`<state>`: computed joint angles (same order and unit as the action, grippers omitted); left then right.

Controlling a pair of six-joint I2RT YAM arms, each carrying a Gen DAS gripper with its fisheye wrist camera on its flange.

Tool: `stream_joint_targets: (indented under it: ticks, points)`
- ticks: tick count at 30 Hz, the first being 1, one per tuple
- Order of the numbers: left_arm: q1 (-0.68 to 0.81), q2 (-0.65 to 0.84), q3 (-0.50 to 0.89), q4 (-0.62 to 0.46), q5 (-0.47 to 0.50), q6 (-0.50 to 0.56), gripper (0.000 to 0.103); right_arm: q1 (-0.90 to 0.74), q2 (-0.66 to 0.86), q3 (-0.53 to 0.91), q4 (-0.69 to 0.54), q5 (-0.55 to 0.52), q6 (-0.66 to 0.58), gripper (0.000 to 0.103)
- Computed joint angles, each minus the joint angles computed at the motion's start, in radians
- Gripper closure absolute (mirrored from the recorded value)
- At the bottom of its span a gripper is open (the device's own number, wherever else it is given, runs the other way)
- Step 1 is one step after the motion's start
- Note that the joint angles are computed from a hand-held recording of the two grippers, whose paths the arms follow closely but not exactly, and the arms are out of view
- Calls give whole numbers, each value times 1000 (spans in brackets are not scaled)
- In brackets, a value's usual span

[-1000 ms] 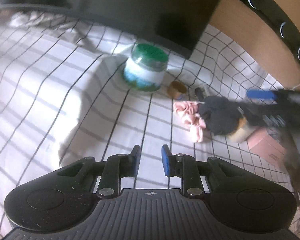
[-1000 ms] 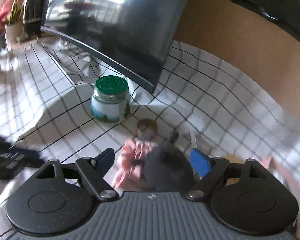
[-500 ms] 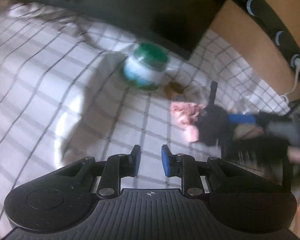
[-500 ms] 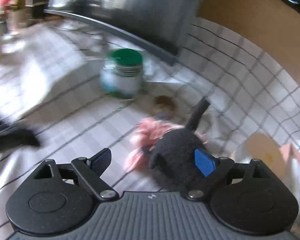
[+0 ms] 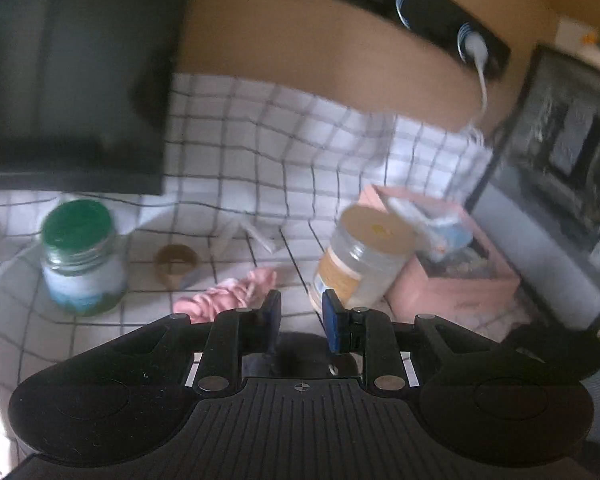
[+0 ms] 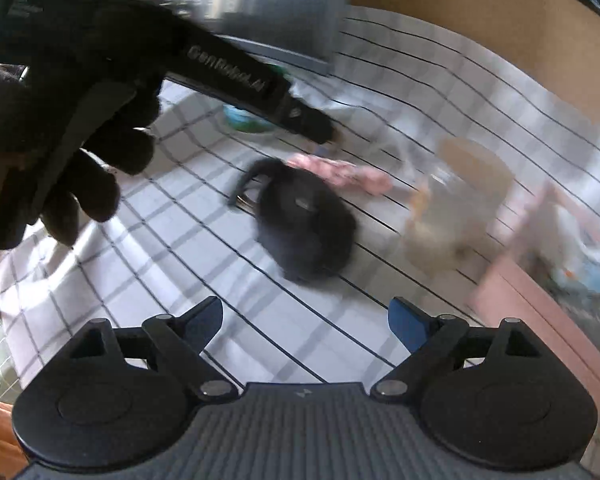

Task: Organize soft objects
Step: 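Grasp the black plush cat with the left gripper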

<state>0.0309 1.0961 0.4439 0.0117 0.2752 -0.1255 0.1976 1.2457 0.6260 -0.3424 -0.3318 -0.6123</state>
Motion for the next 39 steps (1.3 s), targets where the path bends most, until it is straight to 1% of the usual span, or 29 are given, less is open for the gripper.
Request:
stream_joint_targets:
  ticks: [2,4,8,11,14,23,30,31,33,35,38,39]
  points:
    - [-49,45,20,-13,-51,6,78,-54,8,0,4,-3,-4,12]
    - [-75,71,25,-27,-81,19,78,-97,17,4,3,-4,3,12]
    - [-131,88,24,-25,-184,32,77,-150,43,10,5,-2,-4,12]
    - [-120,79,25,-50,-205,33,74,-153,46,3,10,3,-8,12]
    - [-94,90,27,-44,-182,41,74,-148,35,-2,3,4,-21,12]
    - [-111,129,58,-52,-208,-27,74,-144,35,-5,-3,8,-33,12]
    - [-134,110,59,-80,-267,-105,72,-164,28,-9,-6,7,-40,12]
    - [-140,97,50,-78,-288,-122,72,-166,26,-11,-6,7,-40,12]
    - [-161,65,23,-63,-350,-152,65,-175,22,-16,-5,4,-44,12]
    - [-166,37,-2,-54,-386,-175,64,-182,16,-22,-8,1,-45,12]
    - [-145,12,-27,-48,-388,-202,66,-195,12,-28,-16,-7,-51,12]
    - [-129,14,-29,-47,-357,-200,66,-199,12,-30,-17,-10,-53,12]
